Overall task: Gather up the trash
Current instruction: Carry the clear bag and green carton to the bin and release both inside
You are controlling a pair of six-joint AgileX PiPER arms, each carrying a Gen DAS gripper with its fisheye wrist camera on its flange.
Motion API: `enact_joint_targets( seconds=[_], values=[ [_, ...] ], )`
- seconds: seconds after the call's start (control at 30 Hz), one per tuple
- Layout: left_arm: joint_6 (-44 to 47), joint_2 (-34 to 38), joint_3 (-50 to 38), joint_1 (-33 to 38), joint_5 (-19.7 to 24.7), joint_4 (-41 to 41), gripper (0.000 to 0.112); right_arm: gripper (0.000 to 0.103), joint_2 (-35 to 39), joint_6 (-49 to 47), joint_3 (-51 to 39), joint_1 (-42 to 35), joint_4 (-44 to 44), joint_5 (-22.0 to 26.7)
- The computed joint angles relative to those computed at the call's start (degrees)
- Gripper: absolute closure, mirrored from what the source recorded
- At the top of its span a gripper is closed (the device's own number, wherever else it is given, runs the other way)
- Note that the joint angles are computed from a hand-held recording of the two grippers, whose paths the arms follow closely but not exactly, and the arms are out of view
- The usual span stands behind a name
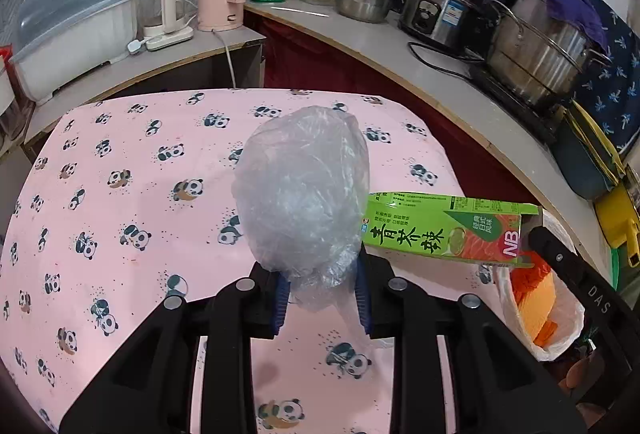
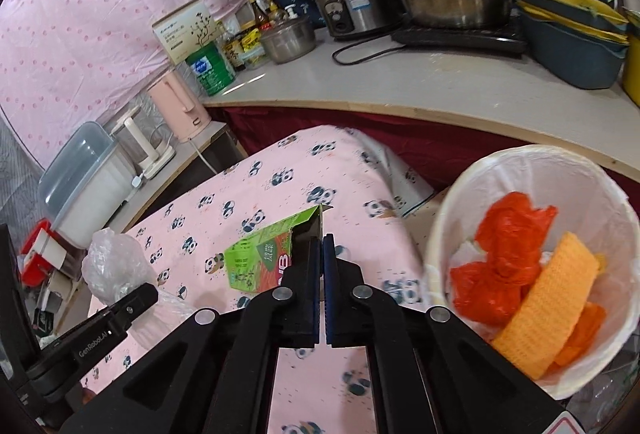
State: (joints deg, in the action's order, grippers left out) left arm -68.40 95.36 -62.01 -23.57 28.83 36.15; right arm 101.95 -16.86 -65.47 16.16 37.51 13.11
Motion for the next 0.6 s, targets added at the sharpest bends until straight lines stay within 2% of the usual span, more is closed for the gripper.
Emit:
enact_joint_targets(
  seconds=[0.3, 0.6],
  values=[
    [-3.32, 2.53, -7.28, -11.48, 6.32, 2.35, 0.086, 0.101, -9.82, -21.11, 8.85, -10.54, 18.55, 2.36],
    [0.68, 8.64, -17.95, -19.39, 9.73, 0.42, 0.086, 0.101, -14.83, -31.51, 12.23, -22.78, 26.32, 7.08]
  ],
)
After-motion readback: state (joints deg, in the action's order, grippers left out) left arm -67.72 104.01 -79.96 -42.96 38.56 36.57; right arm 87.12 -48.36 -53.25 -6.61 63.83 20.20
